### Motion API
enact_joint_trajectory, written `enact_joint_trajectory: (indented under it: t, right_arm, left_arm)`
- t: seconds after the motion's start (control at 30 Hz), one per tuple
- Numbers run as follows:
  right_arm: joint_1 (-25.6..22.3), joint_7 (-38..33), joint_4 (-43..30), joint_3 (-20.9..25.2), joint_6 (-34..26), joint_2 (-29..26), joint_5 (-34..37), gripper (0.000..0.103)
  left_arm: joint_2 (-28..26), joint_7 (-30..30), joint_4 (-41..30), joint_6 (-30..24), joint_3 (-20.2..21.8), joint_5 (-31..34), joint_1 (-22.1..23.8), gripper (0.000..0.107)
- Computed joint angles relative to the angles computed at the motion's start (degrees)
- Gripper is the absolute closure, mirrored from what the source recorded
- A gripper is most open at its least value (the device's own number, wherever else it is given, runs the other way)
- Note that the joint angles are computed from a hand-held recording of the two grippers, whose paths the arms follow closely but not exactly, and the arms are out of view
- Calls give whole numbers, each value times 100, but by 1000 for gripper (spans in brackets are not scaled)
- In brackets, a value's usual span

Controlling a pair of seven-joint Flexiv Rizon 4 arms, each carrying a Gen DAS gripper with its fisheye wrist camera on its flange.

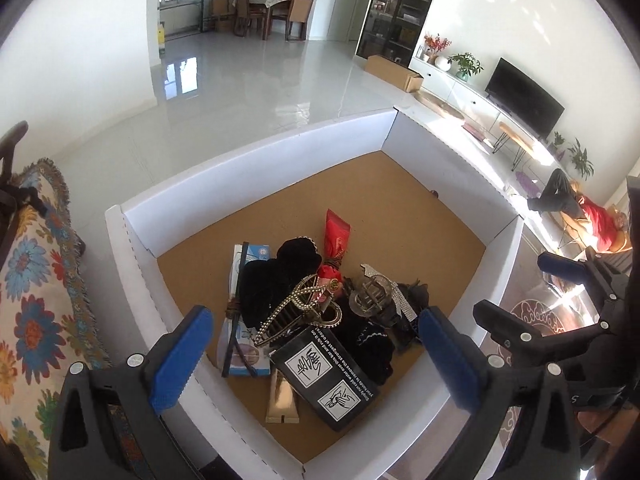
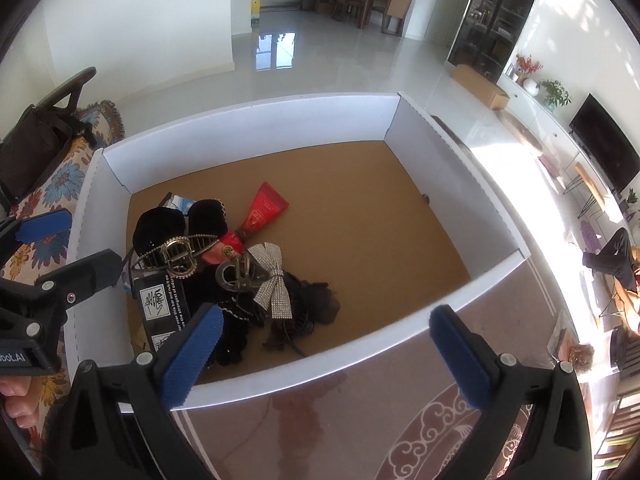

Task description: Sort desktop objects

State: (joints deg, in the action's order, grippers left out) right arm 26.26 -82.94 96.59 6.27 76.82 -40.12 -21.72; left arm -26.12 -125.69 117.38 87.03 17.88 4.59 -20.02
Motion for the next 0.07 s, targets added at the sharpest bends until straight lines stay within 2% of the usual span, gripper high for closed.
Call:
enact_joint_trajectory:
  t: [0.03,0.07]
  right_arm:
    - [9,6,-8,-7,40,-12,-1,0]
    - [32,21,-10,-28,81,-25,-11,0]
  left_arm:
    - [-30,-130,-60,-70,186,102,-167,4]
    - [-95,-306,-178,-232,549,240,-493,4]
